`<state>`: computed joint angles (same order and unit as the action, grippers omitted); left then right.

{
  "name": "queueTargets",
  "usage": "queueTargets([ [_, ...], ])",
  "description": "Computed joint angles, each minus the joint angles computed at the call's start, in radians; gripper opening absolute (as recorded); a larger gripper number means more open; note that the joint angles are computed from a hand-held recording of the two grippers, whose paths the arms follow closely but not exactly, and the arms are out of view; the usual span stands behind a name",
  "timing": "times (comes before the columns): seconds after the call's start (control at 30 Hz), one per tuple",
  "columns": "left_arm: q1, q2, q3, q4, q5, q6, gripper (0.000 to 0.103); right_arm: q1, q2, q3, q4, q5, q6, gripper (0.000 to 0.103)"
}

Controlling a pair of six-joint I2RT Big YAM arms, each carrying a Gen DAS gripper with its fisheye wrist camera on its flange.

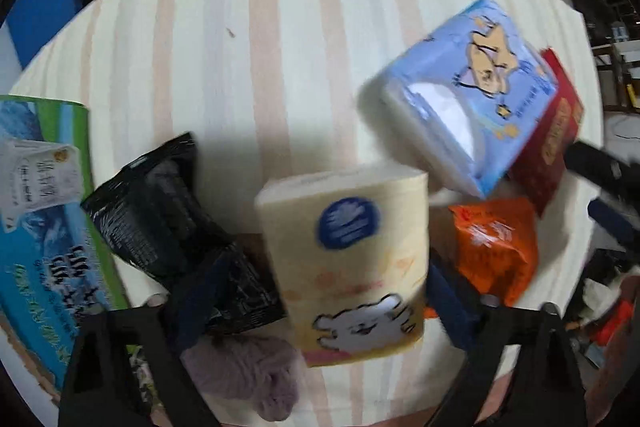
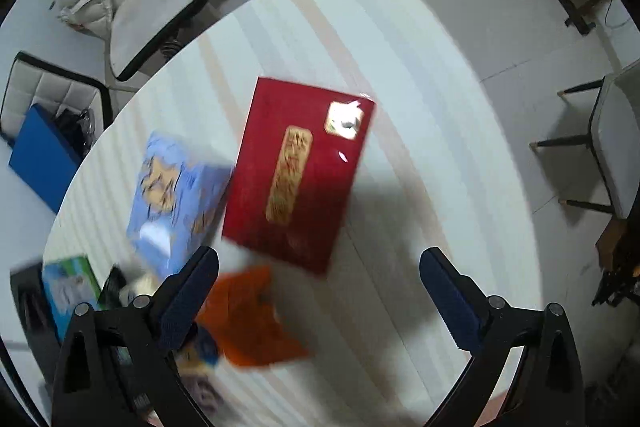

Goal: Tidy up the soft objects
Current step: 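Grasp the yellow Vinda tissue pack with the left tool while the right tool grasps the red gift bag, then lower both held packs into the box and open both tools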

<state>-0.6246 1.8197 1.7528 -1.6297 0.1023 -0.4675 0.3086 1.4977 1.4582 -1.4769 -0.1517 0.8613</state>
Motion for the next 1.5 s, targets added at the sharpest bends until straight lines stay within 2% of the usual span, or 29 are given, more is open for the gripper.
queueTargets([
  [0.07,-0.002,0.006,0.006,-0.013,-0.018,0.005,0.072,-0.007,0.038,0.008,0.013,-0.002,0.009,0.098],
  [0.13,0.000,0.010,0.007,-0.017,-0.014,-0.002,0.071,-0.006,0.071,0.024,0.027,-0.005,0.021,0.095],
  [0.27,-0.001,0.014,-0.004,-0.007,-0.006,-0.019,0.071,0.010,0.134,0.068,0.023,0.008,0.030,0.097],
  [0.37,0.007,0.015,-0.026,0.001,0.001,-0.015,0.071,0.038,0.190,0.128,-0.046,0.061,0.006,0.095],
  [0.43,0.001,0.003,-0.046,0.018,-0.012,-0.018,0.071,0.055,0.216,0.158,-0.091,0.091,-0.034,0.089],
  [0.47,-0.002,-0.002,-0.053,0.023,-0.014,-0.018,0.069,0.061,0.212,0.157,-0.091,0.097,-0.046,0.082],
  [0.53,-0.012,-0.014,-0.064,0.034,-0.020,-0.015,0.061,0.064,0.193,0.139,-0.096,0.099,-0.065,0.078],
  [0.6,-0.021,-0.024,-0.073,0.031,-0.032,-0.006,0.061,0.067,0.168,0.112,-0.095,0.102,-0.078,0.074],
  [0.67,-0.027,-0.045,-0.093,0.044,-0.041,-0.013,0.061,0.069,0.142,0.087,-0.096,0.102,-0.083,0.060],
  [0.73,-0.038,-0.073,-0.124,0.061,-0.049,-0.024,0.061,0.078,0.117,0.068,-0.104,0.103,-0.092,0.053],
  [0.87,-0.054,-0.126,-0.154,0.077,-0.044,-0.042,0.061,0.086,0.065,0.020,-0.104,0.095,-0.104,0.047],
  [1.03,-0.046,-0.185,-0.146,0.072,-0.042,-0.036,0.061,0.098,-0.024,-0.019,-0.105,0.080,-0.080,0.042],
  [1.2,-0.047,-0.270,-0.142,0.072,-0.015,-0.038,0.061,0.128,-0.092,0.009,-0.124,0.078,-0.065,0.042],
  [1.27,-0.034,-0.280,-0.083,0.034,-0.008,-0.021,0.061,0.151,-0.111,0.040,-0.135,0.078,-0.059,0.042],
  [1.3,-0.009,-0.261,-0.025,0.013,-0.003,0.007,0.061,0.170,-0.119,0.059,-0.142,0.079,-0.050,0.042],
  [1.5,0.105,-0.378,-0.006,-0.051,0.026,0.104,0.061,0.279,-0.105,0.225,-0.154,0.073,0.001,0.042],
])
